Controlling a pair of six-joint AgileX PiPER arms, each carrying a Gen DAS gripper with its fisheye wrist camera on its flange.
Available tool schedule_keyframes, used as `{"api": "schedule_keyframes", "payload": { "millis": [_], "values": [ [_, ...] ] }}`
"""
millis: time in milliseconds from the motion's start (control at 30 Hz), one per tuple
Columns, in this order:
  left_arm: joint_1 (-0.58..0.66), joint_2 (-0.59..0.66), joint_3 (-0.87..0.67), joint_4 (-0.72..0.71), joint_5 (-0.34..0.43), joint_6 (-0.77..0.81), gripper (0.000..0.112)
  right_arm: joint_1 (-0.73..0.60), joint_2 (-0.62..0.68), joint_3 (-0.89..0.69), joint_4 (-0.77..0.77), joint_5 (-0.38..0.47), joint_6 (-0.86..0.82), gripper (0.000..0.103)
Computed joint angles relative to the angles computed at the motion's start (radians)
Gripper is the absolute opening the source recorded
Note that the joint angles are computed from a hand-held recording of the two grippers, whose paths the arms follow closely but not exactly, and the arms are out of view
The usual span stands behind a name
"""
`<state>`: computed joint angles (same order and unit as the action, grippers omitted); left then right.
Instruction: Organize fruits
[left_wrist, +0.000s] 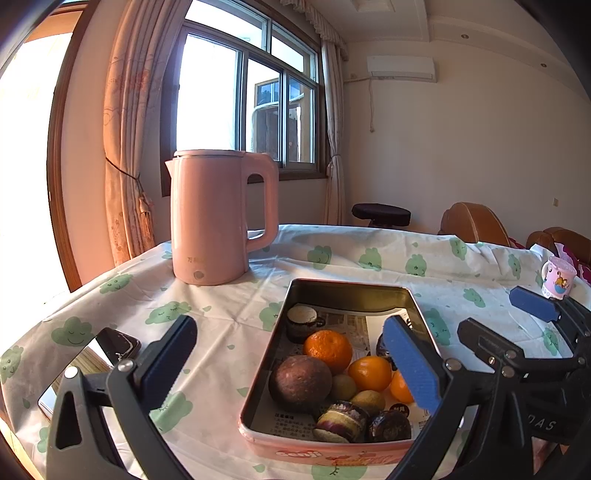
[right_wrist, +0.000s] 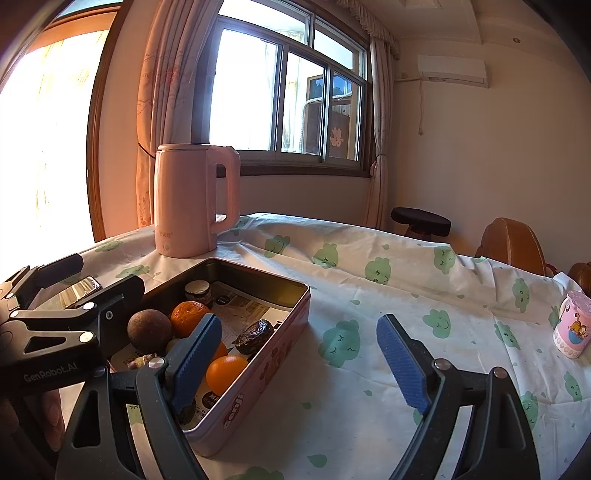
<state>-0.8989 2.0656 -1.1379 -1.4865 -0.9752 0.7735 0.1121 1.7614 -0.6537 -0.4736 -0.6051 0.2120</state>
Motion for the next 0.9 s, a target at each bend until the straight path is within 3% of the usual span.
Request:
{"api": "schedule_keyframes", "payload": {
  "millis": [900],
  "values": [
    [0.006,0.008,-0.021,-0.018,0.027,0.021,0.103,-0.013,-0.004,0.005,0.000,-0.021,-0.009,0.088]
  ]
}}
